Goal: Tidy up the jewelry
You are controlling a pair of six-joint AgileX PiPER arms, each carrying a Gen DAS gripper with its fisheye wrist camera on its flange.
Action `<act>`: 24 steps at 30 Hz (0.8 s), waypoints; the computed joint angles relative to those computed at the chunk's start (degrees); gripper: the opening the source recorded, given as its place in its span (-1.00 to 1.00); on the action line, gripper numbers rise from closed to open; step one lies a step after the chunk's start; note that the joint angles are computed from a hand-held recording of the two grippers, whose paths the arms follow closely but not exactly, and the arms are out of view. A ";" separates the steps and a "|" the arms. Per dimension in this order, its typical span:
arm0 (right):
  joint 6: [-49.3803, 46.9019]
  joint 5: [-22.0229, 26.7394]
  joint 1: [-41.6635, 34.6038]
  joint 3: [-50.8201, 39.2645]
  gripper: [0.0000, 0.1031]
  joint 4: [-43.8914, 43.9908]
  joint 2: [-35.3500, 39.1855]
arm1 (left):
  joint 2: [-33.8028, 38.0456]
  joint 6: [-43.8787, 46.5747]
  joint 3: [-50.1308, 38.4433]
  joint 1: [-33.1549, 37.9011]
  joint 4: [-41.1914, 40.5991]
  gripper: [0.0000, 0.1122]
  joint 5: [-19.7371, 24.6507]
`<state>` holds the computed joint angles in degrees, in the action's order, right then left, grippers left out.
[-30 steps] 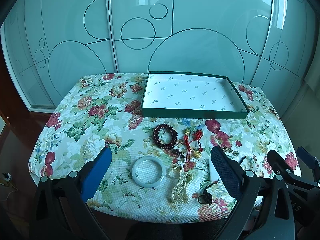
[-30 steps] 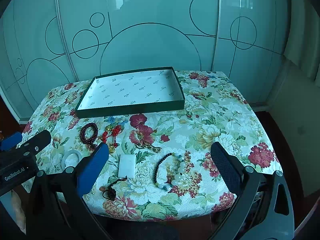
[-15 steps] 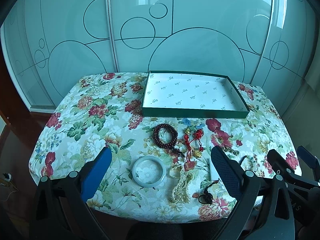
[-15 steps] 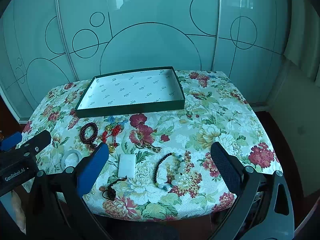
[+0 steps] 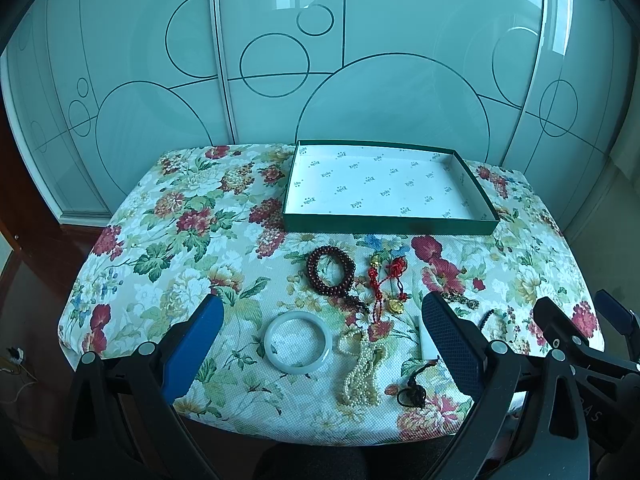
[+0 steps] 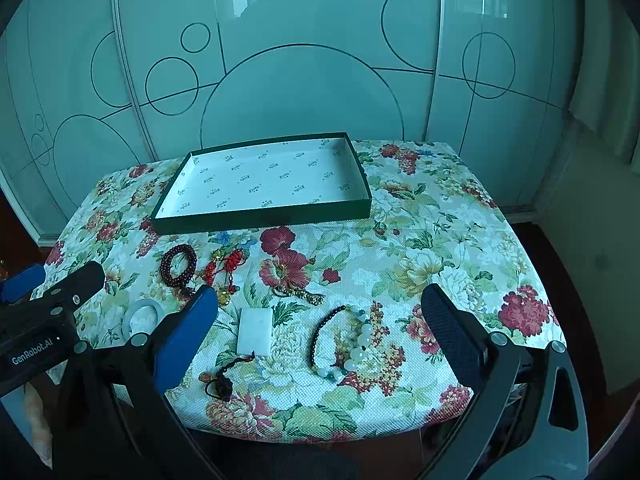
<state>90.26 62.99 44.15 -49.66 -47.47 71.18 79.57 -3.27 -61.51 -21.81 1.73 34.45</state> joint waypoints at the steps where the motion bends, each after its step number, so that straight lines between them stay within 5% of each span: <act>1: -0.97 0.82 -0.06 -0.99 0.96 0.37 -0.21 | 0.02 -0.31 -0.02 -0.12 0.21 0.76 0.02; 10: -0.88 -0.62 -3.59 2.79 0.96 1.21 -2.94 | 1.94 2.06 -0.32 3.68 -2.22 0.76 -0.50; 21: -0.26 -9.99 -12.74 13.35 0.96 3.87 -6.13 | 11.02 5.93 0.57 11.04 -3.85 0.76 -3.06; 24: 1.30 -11.54 -12.37 14.63 0.66 3.13 -4.42 | 12.62 5.59 1.46 12.30 -3.44 0.76 -4.64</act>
<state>91.56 51.45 31.78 -35.03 -44.34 66.76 92.19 2.31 -60.06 -9.51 -1.71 29.80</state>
